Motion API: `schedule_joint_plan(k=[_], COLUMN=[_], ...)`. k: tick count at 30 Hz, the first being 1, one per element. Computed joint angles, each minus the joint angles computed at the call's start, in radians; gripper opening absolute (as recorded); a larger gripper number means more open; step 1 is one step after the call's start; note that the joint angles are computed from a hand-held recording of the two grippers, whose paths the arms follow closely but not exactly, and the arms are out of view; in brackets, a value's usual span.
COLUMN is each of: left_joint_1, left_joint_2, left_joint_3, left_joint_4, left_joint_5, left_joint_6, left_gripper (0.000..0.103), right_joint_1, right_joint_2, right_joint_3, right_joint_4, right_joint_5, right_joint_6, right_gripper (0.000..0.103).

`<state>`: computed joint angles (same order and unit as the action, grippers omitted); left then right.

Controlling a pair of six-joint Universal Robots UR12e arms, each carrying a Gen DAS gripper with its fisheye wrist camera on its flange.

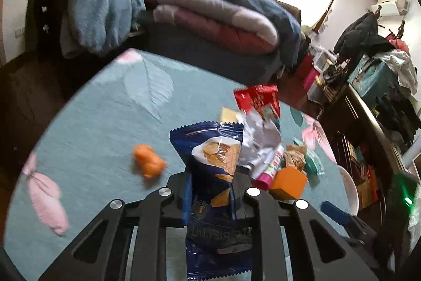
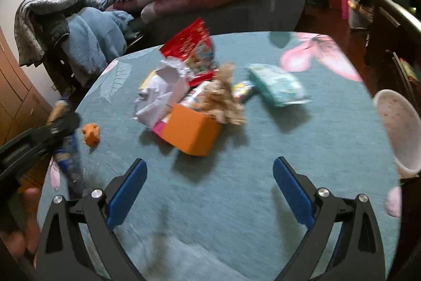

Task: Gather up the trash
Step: 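Grasp the blue biscuit wrapper with the left tool while the right tool grasps the orange box, then carry both items over the wastebasket and open both tools to drop them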

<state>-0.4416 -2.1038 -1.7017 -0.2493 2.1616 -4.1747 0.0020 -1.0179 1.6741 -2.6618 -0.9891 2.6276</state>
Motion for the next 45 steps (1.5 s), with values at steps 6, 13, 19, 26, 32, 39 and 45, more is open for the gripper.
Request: schedule_joint_plan(k=[6, 13, 19, 26, 32, 39, 45], left_joint_1=[-0.003, -0.003, -0.019, -0.045, -0.070, -0.091, -0.103], left_joint_2=[0.022, 0.013, -0.004, -0.045, -0.099, -0.174, -0.252], left_joint_3=[-0.034, -0.028, 0.012, 0.102, 0.202, 0.338, 0.476], left_joint_4=[0.038, 0.062, 0.049, 0.001, -0.041, -0.081, -0.112], left_joint_5=[0.026, -0.003, 0.005, 0.006, 0.010, -0.008, -0.039], left_joint_6=[0.013, 0.045, 0.090, 0.155, 0.232, 0.337, 0.450], left_gripper=[0.022, 0.023, 0.023, 0.024, 0.024, 0.024, 0.024], right_joint_1=[0.035, 0.007, -0.042, -0.097, -0.144, -0.198, -0.237], right_joint_2=[0.025, 0.011, -0.027, -0.047, -0.042, -0.021, 0.011], right_joint_3=[-0.043, -0.027, 0.018, 0.053, 0.059, 0.050, 0.022], right_joint_4=[0.032, 0.043, 0.034, -0.006, -0.049, -0.112, -0.169], right_joint_5=[-0.038, 0.021, 0.062, 0.078, 0.085, 0.075, 0.042], right_joint_6=[0.063, 0.069, 0.052, 0.051, 0.080, 0.144, 0.213], right_gripper=[0.066, 0.047, 0.048, 0.048, 0.048, 0.048, 0.048])
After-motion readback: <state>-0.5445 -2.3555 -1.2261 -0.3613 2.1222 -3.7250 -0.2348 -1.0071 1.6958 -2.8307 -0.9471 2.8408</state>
